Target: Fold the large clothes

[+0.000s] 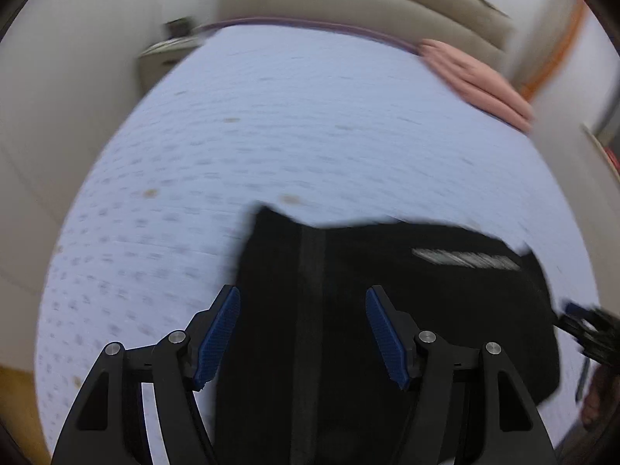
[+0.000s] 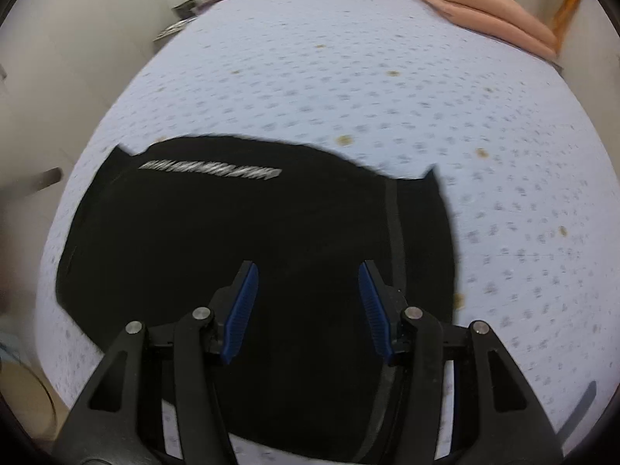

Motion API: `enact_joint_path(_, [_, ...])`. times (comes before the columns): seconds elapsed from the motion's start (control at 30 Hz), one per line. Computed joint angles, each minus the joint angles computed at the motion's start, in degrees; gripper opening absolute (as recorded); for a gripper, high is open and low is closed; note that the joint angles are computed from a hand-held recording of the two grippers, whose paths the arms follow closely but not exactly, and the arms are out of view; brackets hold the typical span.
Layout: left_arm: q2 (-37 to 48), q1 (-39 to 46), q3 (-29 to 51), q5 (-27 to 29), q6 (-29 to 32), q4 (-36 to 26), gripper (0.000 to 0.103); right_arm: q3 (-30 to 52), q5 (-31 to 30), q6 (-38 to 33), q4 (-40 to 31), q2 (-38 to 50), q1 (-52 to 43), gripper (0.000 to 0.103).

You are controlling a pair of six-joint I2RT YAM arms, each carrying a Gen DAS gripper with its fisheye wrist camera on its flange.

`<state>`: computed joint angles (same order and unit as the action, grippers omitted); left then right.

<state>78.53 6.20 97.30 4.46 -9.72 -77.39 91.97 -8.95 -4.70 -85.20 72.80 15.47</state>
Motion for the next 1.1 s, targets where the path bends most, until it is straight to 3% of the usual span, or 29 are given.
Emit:
enact_joint_path(0.17, [-4.19, -19.77, -6.78, -6.45, -10.81, 3.53, 0.069, -6.20, 2.88, 6.54, 4.18, -4.65, 10.79, 0.051])
enact_joint_path(0.3, [-3.89, -28.29, -13.82, -10.84, -13.35, 7.61, 0.069, -12.82, 3.85, 7.84, 8.82, -6.98, 15.33, 0.051])
enact_joint_path(0.43, [-3.69, -30.21, -21.89, -13.64, -12.92, 12.00, 0.070, -20.51, 9.25, 8.19, 13.09, -7.11, 20.48, 0.051])
enact_joint_path(0.57, [-3.44, -30.13, -25.61, -14.82, -12.32, 15.41, 0.073, -27.37, 6.50, 6.81, 18.60, -8.06, 17.56, 0.051])
enact_joint_path(0.7, [-3.07, -28.67, -22.77, -12.92, -11.49, 12.80, 0.073, -23.51, 4.99, 5.24, 15.32, -5.56, 16.03, 0.051])
enact_joint_path(0.8, [-2.68, -25.91, -16.33, -10.21, -9.44, 9.61, 0.073, -15.04, 0.89, 3.32, 10.50, -2.82, 12.87, 0.051])
enact_joint_path(0.87, [-1.14, -23.71, -10.60, -10.29, -7.85, 8.71, 0.073, -9.39, -1.16, 2.99, 10.47, -0.95, 10.68, 0.051])
enact_joint_path(0.97, [3.23, -17.24, -5.97, -5.19, -7.33, 10.58, 0.073, -2.62, -1.70, 4.72, 12.99, 5.26, 8.98, 0.050])
enact_joint_path(1.1, [10.82, -13.58, -5.55, -0.89, -9.42, 11.06, 0.073, -2.66, 2.00, 7.16, 15.98, 13.21, 9.88, 0.045])
